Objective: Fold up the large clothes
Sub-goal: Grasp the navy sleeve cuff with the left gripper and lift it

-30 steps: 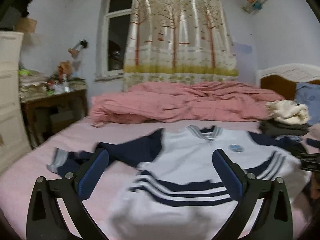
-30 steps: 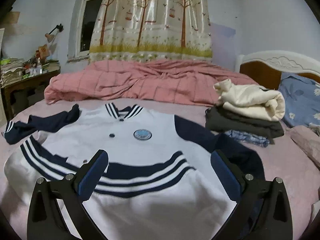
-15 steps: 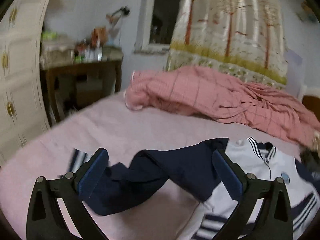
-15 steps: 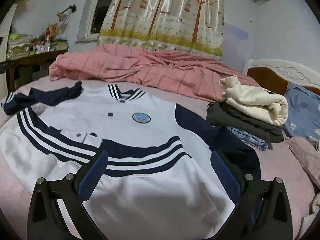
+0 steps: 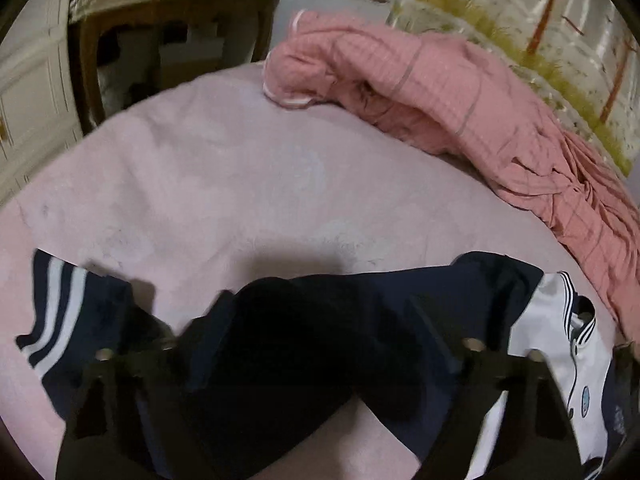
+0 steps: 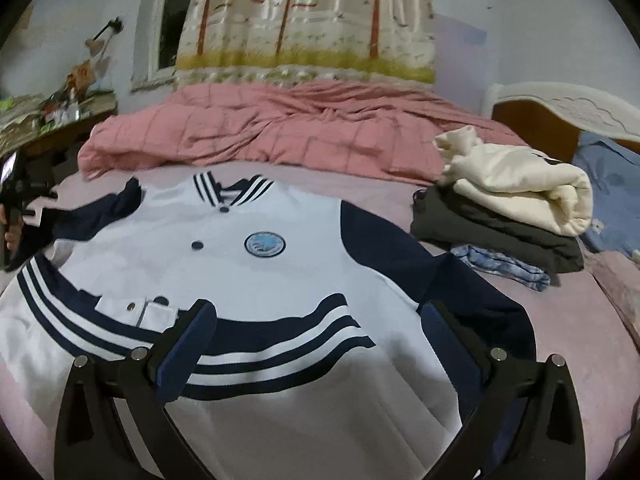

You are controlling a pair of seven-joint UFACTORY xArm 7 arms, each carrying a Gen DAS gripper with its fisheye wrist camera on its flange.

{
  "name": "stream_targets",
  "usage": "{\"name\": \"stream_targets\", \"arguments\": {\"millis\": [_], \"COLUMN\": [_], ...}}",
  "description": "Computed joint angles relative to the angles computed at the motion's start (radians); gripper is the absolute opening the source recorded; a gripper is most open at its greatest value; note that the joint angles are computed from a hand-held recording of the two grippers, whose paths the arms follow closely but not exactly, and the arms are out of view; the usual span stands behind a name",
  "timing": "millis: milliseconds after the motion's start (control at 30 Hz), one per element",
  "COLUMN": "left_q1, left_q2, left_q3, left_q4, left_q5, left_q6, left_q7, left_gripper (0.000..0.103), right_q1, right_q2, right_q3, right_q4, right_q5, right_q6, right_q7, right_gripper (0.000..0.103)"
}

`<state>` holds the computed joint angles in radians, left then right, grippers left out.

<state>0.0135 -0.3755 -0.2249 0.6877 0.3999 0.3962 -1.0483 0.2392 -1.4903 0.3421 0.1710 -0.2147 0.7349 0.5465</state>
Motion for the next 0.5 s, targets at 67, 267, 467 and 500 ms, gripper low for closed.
{"name": "stream_targets", "arguments": {"millis": [67, 267, 467, 500], "left_q1": [-0.032, -0.006, 0.160, 0.153], "left_q2": [0.018, 0.114, -0.115, -0.106], "left_q3": [0.043, 0.020, -0.245, -0.259], "left_q4": [-0.012, 0.057, 0.039, 0.073], "left_q5": [-0.059, -0.013, 0.396, 0.401], "left_q6": [-0.043, -0.004, -0.067, -0.061], "left_q7": [0.045, 0.032, -0.274, -0.272], "left_gripper": [0.062, 0.003, 0.002, 0.002], "right_q1": [-0.004, 0.012, 0.054, 0.030], "right_q2": [-0.040, -0.060, -0.164, -0.174], "right_q3": [0.038, 0.077, 0.036, 0.032], "right_q4": [-0.005, 0.054, 0.051, 0.048], "right_q5": [0.002, -0.030, -0.059, -0.074], "right_q6": [0.039, 0.216, 0.310, 0.314], "right_q7": [0.039, 0.050, -0.057, -0.067], "right_gripper": [0.103, 0.103, 0.103, 0.103]}}
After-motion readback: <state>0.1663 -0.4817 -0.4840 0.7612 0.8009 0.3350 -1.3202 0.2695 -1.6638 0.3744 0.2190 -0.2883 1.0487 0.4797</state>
